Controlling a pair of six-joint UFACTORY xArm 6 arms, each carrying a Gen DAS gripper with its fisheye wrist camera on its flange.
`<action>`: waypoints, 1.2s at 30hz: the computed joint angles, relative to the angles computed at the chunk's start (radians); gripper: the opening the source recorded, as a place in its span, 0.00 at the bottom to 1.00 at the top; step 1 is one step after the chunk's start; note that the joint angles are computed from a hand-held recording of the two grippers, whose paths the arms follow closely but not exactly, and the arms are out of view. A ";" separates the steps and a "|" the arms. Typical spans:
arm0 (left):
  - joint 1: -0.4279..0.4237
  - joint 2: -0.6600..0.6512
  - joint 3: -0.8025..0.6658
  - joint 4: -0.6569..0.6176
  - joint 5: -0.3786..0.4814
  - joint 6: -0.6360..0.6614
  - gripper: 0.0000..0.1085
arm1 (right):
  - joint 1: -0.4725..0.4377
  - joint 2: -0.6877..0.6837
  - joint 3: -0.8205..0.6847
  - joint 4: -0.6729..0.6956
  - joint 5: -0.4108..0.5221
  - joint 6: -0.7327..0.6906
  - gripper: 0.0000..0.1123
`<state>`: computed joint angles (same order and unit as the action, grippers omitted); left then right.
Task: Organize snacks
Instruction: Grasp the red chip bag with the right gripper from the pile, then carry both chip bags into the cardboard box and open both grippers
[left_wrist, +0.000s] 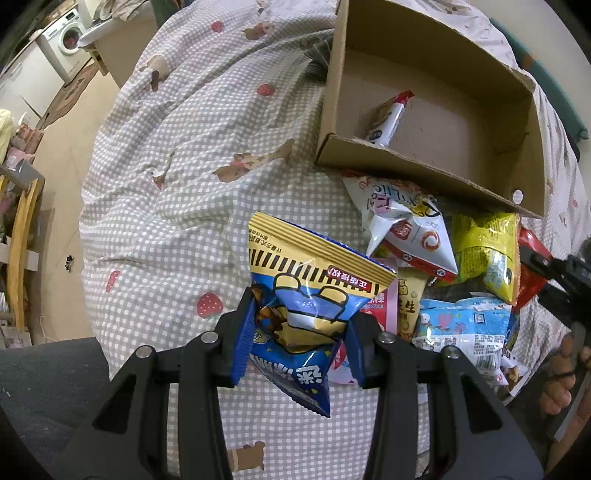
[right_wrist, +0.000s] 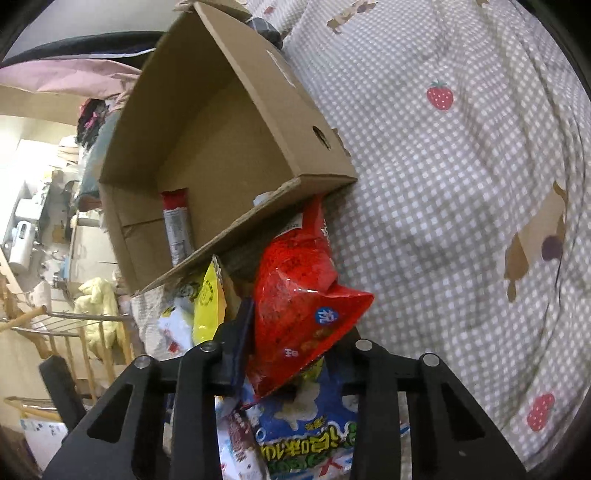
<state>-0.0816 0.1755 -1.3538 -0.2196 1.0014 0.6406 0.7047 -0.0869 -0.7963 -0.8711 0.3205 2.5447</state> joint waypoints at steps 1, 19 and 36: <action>0.002 -0.002 0.002 -0.001 -0.006 0.002 0.36 | 0.012 -0.014 0.007 -0.005 0.017 0.012 0.31; 0.028 -0.047 0.030 -0.052 -0.075 0.014 0.36 | 0.286 -0.155 -0.091 -0.093 0.459 0.029 0.31; -0.020 0.046 -0.246 -0.167 0.029 -0.042 0.36 | 0.170 -0.192 -0.130 -0.206 0.447 -0.146 0.31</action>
<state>-0.1017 0.2219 -1.6003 -0.3862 1.0307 0.5989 0.8746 -0.2791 -0.9261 -1.0775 0.7673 2.3983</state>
